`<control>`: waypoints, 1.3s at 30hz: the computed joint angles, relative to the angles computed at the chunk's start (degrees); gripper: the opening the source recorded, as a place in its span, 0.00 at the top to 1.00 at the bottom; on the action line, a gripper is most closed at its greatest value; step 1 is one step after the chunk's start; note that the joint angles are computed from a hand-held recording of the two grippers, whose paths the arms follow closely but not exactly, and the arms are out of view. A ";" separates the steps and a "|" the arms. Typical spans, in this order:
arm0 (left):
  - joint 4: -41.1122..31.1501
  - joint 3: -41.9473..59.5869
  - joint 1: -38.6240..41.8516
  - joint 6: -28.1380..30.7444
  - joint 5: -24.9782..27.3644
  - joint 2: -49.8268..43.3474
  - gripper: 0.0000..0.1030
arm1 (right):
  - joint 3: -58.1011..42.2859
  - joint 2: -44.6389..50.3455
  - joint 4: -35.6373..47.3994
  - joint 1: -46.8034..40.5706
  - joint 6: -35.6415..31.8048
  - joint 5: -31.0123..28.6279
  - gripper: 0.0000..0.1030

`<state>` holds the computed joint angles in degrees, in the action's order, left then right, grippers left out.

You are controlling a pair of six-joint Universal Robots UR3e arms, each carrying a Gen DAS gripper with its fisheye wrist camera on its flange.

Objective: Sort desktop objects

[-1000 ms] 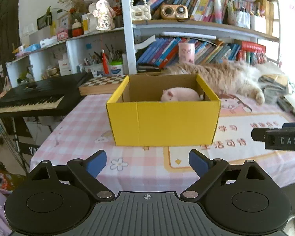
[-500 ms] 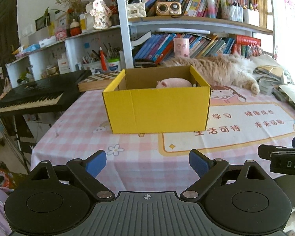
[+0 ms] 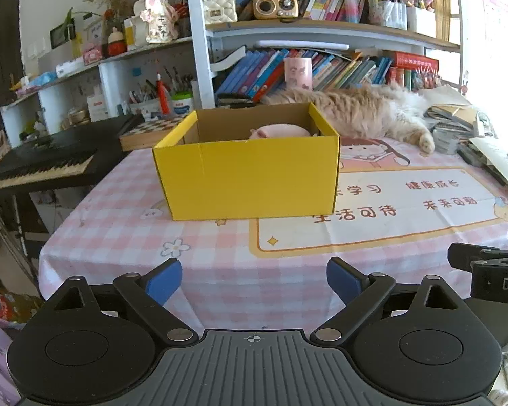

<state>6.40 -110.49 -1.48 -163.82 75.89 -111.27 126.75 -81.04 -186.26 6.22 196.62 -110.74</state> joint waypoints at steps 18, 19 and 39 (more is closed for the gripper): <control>-2.93 0.62 -0.55 0.23 1.76 0.29 0.02 | 0.80 -1.15 1.26 0.28 2.24 -0.57 0.16; -2.98 0.56 -0.69 0.19 1.89 0.32 0.02 | 1.03 -1.30 1.26 0.19 2.33 -0.60 0.16; -3.70 -1.78 -1.26 1.68 0.99 2.53 0.00 | 2.52 -3.02 1.51 -0.36 1.50 0.54 0.15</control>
<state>2.70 -112.27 -2.74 -162.14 76.88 -108.74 129.27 -84.06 -184.76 5.86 198.12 -110.20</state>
